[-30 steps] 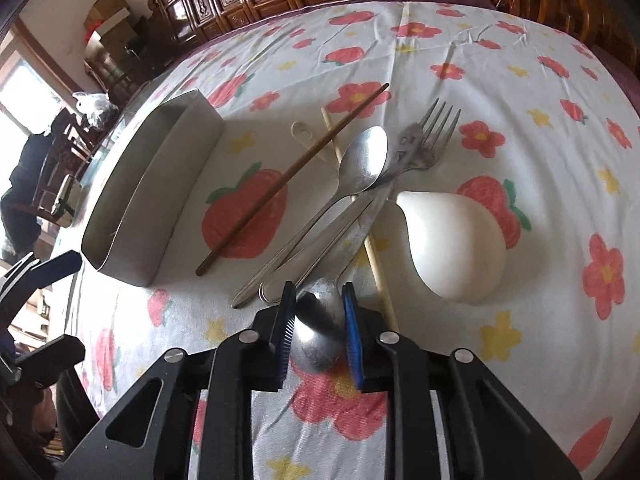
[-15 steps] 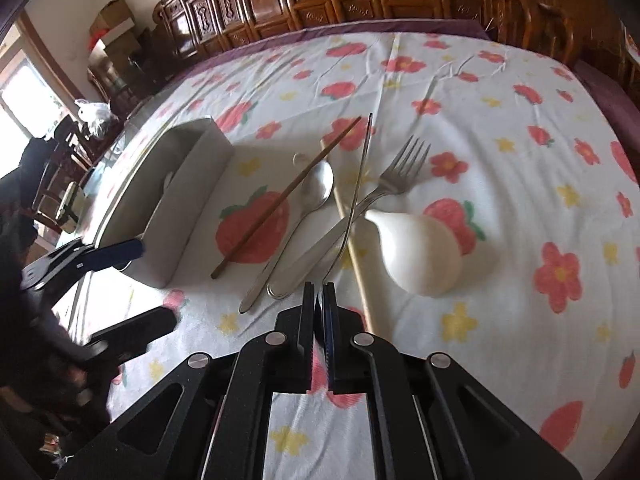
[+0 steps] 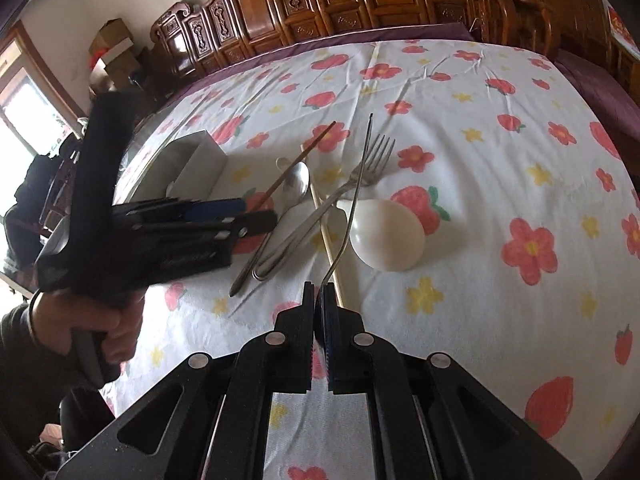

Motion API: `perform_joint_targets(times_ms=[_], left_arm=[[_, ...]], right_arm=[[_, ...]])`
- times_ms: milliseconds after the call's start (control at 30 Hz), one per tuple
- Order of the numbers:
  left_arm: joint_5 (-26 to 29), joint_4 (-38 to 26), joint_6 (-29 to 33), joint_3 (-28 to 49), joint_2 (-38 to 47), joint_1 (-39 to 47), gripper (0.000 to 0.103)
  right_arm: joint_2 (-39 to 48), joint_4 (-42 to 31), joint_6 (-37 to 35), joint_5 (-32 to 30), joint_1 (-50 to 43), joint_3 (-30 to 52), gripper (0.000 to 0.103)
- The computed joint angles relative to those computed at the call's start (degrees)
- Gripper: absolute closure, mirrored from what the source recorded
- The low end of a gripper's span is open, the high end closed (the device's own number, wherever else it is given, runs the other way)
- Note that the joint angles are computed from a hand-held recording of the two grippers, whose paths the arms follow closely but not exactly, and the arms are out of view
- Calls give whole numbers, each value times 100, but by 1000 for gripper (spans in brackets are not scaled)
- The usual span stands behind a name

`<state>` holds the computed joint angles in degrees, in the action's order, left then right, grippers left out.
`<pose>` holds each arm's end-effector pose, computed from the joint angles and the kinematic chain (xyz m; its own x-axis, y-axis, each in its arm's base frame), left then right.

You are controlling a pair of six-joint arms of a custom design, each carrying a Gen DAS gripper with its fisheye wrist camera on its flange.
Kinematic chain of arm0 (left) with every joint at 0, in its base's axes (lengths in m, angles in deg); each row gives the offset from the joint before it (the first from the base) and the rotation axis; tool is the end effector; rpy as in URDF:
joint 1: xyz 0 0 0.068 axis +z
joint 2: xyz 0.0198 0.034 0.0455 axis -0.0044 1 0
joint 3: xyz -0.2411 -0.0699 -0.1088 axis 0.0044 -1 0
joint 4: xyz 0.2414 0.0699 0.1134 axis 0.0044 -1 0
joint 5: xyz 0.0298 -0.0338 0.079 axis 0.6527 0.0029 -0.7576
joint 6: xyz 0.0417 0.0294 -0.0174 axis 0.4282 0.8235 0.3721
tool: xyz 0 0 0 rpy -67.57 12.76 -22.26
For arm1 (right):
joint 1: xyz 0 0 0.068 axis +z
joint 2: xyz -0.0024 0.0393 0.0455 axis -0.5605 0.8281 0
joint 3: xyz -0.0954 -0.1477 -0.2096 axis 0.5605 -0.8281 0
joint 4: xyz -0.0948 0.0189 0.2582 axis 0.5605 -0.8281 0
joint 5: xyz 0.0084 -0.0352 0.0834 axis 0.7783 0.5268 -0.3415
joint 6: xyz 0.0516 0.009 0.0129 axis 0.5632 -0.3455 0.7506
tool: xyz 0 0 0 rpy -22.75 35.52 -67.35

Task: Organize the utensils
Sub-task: 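Grasp the small steel spoon with the left gripper while the right gripper holds its spoon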

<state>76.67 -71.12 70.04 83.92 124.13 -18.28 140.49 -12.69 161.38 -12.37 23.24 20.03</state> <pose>0.3371 -0.1235 0.2039 -0.5873 0.6673 -0.4581 0.7888 0.5987 -0.1393 0.1834 0.2585 0.2109 -0.7703 0.4180 -0.4816 0.2806 0.9003 0.3326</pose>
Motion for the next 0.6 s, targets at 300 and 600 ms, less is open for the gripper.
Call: perform_joint_targets(times_ms=[300, 600], left_arm=[[-370, 341, -82, 86, 265, -311, 70], [-743, 721, -197, 139, 377, -568, 70]], right_arm=[[-22, 241, 26, 65, 91, -101, 97], [-72, 295, 74, 104, 149, -155, 97]])
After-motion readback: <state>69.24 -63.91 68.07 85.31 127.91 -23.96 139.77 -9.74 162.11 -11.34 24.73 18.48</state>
